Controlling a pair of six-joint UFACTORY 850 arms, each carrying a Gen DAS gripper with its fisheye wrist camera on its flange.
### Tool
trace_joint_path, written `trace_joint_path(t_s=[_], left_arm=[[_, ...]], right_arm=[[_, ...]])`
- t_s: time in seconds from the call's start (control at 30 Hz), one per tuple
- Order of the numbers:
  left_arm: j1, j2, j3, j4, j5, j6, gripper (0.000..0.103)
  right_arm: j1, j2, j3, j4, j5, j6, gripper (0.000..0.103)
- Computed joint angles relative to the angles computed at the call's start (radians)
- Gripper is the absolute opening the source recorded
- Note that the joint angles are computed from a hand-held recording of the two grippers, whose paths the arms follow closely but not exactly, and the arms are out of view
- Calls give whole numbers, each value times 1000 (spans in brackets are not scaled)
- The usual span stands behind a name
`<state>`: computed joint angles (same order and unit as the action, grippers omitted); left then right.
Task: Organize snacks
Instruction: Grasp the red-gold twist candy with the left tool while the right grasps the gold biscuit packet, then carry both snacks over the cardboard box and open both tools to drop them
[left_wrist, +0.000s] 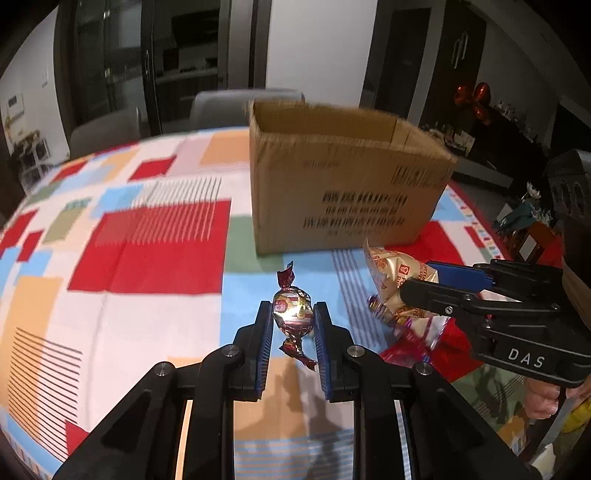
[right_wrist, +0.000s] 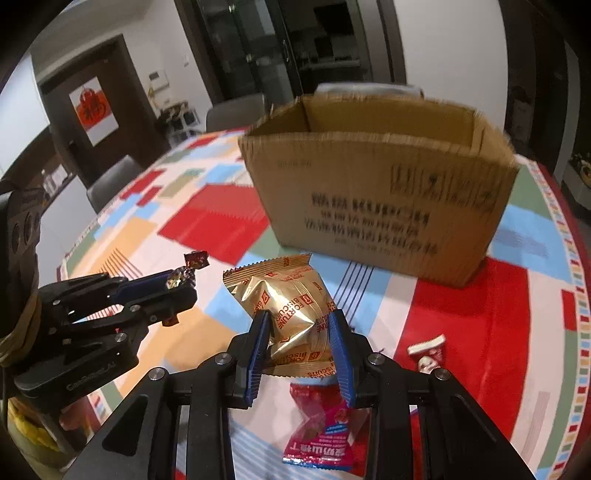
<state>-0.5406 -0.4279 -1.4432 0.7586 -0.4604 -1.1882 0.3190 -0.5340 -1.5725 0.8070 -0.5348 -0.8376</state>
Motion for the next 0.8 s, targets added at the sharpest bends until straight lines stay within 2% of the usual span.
trace_joint_path(t_s=[0.33,0.8], left_arm=[[-17,14,-51,130,-24,-65,22],[-7,-32,-190,135,-35,14,22]], right_arm=[[-19,55,4,103,62,-77,34],[-34,61,-64,149,108,-90,34]])
